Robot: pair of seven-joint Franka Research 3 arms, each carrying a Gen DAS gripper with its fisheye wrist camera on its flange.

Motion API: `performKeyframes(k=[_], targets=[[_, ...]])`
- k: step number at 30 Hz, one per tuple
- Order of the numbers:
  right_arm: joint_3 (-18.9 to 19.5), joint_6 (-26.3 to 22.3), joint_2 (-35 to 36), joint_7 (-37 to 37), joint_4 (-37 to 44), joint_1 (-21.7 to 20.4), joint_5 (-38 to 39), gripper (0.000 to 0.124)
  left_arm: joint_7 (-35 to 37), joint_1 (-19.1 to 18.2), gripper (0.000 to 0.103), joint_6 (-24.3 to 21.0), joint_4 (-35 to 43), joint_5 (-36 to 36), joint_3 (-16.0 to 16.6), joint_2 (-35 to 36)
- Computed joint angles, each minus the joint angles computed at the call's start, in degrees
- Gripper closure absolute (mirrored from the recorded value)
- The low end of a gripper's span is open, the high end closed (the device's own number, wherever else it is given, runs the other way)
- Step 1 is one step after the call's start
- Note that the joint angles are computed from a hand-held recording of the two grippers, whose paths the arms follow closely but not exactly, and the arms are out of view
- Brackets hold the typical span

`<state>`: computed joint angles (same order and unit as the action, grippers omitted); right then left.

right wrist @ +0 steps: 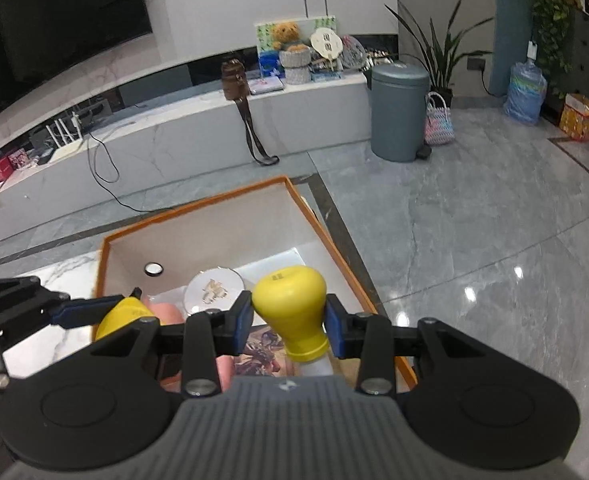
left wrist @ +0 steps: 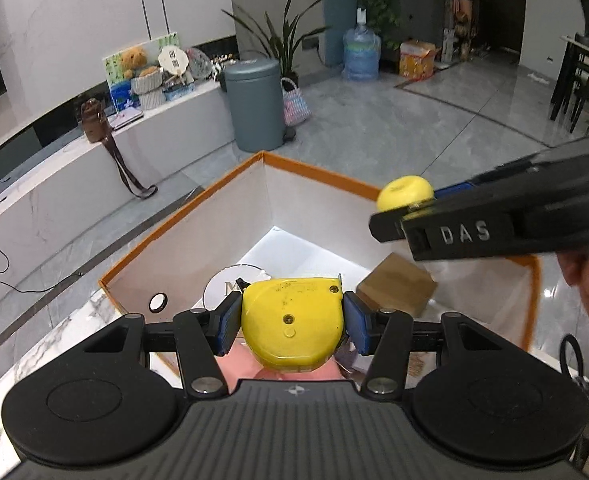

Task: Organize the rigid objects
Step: 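Carry the tape measure with the left gripper while the right gripper carries the bulb bottle to the orange box, then lower the tape measure into the box and open the left gripper while the right gripper releases the bulb bottle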

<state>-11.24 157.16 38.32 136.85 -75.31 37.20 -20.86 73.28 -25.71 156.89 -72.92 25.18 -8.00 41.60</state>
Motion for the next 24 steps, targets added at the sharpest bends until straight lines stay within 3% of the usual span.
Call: performKeyframes(k=[12,24], targets=[[3.6,-8.2,9.5,-4.4,13.1,-3.0,7.0,0.086,11.4,-1.9,0.042,-11.3,13.7,-0.4,-0.1,9.4],[4.8,-16.2,20.5,-7.8,30.5,-4.5,11.6,0.086,13.6,-0.1,0.041,-13.7,16.4,-5.8,-1.2,11.4]])
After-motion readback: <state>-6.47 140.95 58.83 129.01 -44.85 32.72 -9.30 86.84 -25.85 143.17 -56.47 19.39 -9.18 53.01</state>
